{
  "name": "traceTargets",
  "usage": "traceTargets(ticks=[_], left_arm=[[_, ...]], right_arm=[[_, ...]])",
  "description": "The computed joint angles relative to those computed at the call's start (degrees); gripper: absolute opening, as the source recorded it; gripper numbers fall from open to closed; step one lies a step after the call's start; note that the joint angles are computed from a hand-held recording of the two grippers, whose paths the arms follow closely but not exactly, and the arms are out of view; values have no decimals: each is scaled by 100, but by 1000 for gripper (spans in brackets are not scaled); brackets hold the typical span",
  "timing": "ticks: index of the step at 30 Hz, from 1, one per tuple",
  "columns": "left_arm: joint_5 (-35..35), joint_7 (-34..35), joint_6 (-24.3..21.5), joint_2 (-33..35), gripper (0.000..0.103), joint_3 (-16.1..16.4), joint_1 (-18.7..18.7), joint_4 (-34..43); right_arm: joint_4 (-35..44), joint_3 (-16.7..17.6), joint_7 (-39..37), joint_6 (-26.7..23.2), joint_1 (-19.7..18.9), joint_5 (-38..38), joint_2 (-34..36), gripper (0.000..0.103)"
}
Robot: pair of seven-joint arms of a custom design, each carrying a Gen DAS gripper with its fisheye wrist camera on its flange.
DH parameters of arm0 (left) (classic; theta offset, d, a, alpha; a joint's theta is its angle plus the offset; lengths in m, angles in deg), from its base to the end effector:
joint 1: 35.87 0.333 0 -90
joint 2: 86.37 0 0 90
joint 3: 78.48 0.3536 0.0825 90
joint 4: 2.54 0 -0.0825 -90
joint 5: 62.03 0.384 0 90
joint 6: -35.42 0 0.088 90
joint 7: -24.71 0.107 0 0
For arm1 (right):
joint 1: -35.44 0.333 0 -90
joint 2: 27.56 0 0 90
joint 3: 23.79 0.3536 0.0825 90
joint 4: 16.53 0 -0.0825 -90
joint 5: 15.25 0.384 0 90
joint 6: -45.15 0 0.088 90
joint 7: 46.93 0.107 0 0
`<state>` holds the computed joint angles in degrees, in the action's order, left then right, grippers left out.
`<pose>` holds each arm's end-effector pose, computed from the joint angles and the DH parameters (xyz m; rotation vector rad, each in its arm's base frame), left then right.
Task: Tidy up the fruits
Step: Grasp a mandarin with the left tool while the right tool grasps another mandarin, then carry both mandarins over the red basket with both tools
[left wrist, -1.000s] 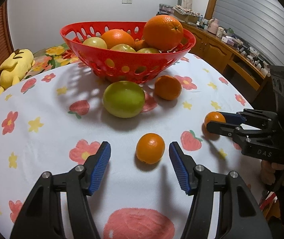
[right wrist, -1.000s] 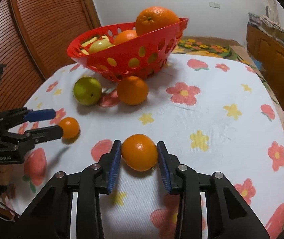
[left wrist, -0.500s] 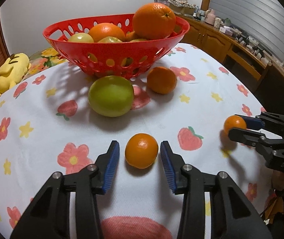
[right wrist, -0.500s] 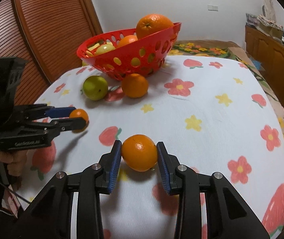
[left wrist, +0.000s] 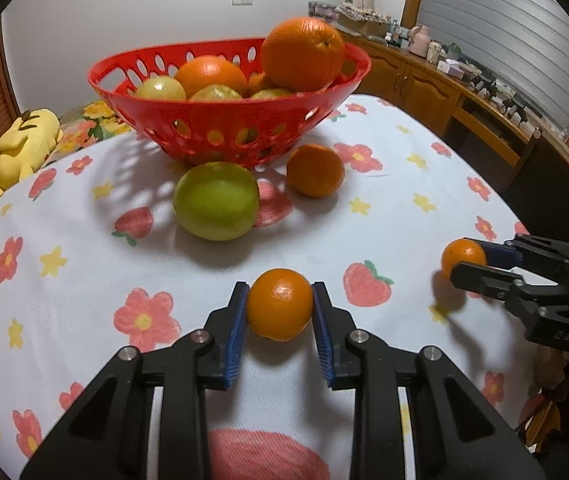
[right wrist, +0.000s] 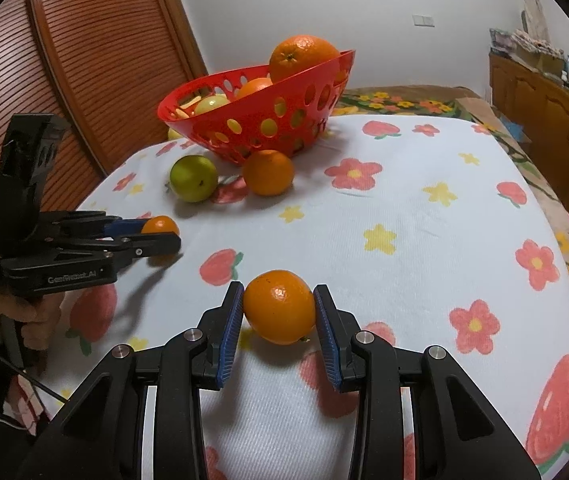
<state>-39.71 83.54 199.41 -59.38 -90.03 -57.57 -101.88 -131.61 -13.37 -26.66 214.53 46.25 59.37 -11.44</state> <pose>0.6072 -0.3948 0.4228 -1.5902 2.2044 -0.8724 0.6067 0.1587 0.3917 -1.8981 1.3452 -0.3060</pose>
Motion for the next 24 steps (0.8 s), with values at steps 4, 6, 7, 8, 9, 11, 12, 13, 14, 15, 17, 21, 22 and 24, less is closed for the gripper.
traceTargets(ticks=[4,6,7,8,9,11,12,13,14,15,17,21,22,24], left_arm=[[254,-293,228,-217,28,219,-173,-233],[350,-412,321,-301,28,252,-195,-335],[375,-463,382,-348,28,250,-189,-395],[397,-502,435,-387,28,246,-181,-443],[425,-541,458,-407,28,251,-184,-460],[508,-656,534,-478,28,295,-208,-521],[551,-714,579,-509,28,318,-217,-546],[607,-785,630,-552,28,354,-234,-580],[659,-846,667,-580,28,383,-246,-600],[716,-910,690,-611,28,416,-264,-611],[872,-1075,755,-682,28,509,-317,-651],[1130,-1339,826,-795,28,599,-349,-692],[1203,-1418,846,-825,28,628,-363,-698],[1334,-1549,885,-869,28,666,-364,-704]], right_arm=[[-2,6,-75,5,1,69,-6,35],[-1,13,-135,16,1,121,-7,35],[-1,16,-172,15,0,152,-9,35],[-1,18,-207,18,2,182,-10,35],[0,16,-238,15,5,207,-11,35],[2,15,-307,47,18,269,-13,35],[4,12,-334,61,26,294,-15,35],[2,13,-379,67,28,332,-20,35],[2,14,-424,87,35,377,-27,35],[1,19,-499,133,46,443,-36,35],[-1,-2,-519,109,63,471,-56,35],[11,-13,-751,86,95,678,-177,35],[17,-30,-804,92,116,708,-204,35],[38,-56,-936,124,159,791,-287,35]])
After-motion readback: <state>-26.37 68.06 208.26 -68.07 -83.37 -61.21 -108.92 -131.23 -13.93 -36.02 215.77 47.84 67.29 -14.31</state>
